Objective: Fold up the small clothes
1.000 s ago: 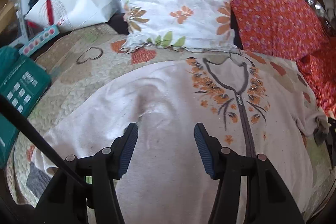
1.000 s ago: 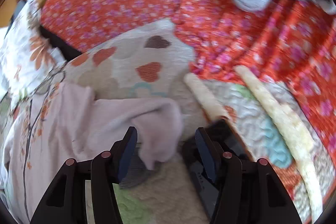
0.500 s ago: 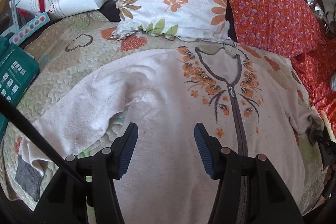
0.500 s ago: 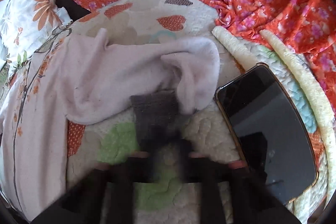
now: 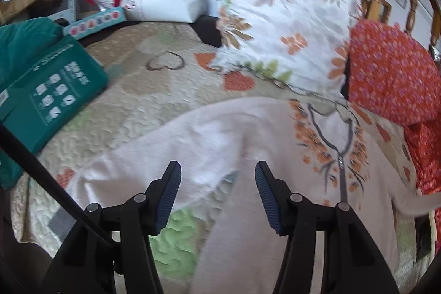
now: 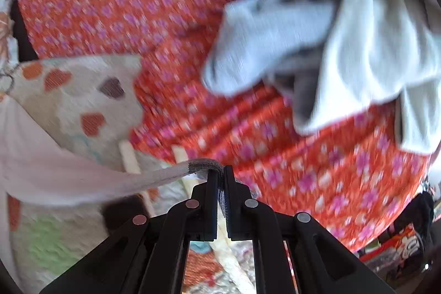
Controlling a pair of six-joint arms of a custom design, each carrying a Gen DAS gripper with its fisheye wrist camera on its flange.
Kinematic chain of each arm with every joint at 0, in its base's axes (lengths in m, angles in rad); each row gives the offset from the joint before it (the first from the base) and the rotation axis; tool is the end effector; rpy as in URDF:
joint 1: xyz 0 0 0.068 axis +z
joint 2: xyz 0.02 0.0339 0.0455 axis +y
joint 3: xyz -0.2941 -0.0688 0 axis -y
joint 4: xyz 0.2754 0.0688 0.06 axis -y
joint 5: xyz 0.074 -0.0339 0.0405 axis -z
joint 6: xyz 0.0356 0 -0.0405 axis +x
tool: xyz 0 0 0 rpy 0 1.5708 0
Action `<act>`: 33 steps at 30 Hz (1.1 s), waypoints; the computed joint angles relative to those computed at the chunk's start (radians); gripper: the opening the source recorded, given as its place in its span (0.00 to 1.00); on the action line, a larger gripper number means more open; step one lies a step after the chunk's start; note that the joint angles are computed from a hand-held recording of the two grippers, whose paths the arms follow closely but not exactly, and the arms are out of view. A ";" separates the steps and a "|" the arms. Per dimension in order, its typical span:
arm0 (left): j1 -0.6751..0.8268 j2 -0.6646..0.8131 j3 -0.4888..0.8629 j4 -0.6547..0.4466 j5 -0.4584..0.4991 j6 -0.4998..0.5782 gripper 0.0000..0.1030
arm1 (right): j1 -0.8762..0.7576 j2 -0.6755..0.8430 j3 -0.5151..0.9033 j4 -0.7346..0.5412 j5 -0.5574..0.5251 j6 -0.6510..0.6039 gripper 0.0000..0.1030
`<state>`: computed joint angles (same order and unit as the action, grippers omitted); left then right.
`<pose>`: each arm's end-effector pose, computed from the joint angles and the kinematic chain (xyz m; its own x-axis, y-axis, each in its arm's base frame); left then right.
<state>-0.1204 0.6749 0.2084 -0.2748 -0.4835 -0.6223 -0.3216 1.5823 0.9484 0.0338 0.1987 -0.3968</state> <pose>0.1421 -0.0005 0.1557 -0.4083 -0.4705 -0.7823 -0.5809 0.7949 -0.1749 0.3495 -0.1238 0.2313 -0.6736 -0.1749 -0.7181 0.2213 0.8793 -0.4218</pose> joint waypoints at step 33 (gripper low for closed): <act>1.142 -0.267 -0.010 -0.147 0.722 0.350 0.62 | 1.242 0.410 0.139 0.228 0.111 -0.001 0.87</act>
<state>1.0216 0.4083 0.1987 -0.4214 0.2385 -0.2725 0.9207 1.9919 1.0871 0.2619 0.3099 -0.3983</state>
